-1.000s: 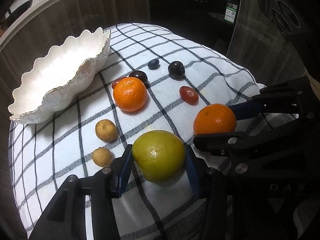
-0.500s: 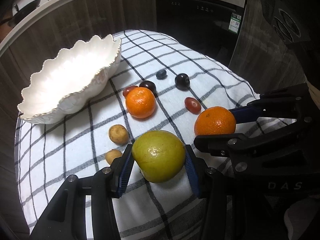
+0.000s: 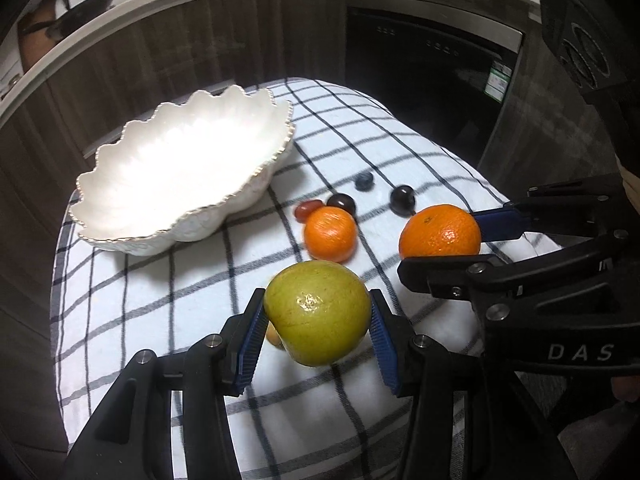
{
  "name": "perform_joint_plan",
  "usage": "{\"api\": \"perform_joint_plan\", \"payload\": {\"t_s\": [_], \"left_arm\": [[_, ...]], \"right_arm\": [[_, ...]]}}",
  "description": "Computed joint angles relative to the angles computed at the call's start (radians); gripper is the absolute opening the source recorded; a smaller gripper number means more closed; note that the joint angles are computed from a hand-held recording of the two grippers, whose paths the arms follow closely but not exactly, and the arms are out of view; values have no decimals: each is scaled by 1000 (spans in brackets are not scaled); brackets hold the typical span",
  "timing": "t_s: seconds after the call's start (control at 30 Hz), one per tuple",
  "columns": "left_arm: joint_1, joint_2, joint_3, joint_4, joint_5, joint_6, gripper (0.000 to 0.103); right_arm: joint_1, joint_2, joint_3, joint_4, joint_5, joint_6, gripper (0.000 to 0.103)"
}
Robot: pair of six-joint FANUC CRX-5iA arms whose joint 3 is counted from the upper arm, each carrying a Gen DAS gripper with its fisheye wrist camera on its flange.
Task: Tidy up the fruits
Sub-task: 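Close left tool on the yellow-green fruit while right tool grips the mandarin, then lift both held fruits and carry them over the white scalloped bowl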
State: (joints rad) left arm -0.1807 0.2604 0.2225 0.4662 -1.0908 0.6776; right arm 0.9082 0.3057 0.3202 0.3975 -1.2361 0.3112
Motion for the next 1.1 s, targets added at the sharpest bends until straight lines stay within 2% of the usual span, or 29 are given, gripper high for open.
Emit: {"api": "perform_joint_plan", "payload": {"t_s": [0.57, 0.9, 1.1], "left_arm": [[44, 49, 115, -9, 22, 139, 48], [56, 106, 224, -24, 43, 212, 48], [66, 157, 305, -42, 27, 278, 48]], "right_arm": [[-46, 123, 219, 50, -24, 158, 46], [-70, 207, 369, 92, -52, 221, 46], [-89, 263, 460, 106, -73, 249, 46]]}}
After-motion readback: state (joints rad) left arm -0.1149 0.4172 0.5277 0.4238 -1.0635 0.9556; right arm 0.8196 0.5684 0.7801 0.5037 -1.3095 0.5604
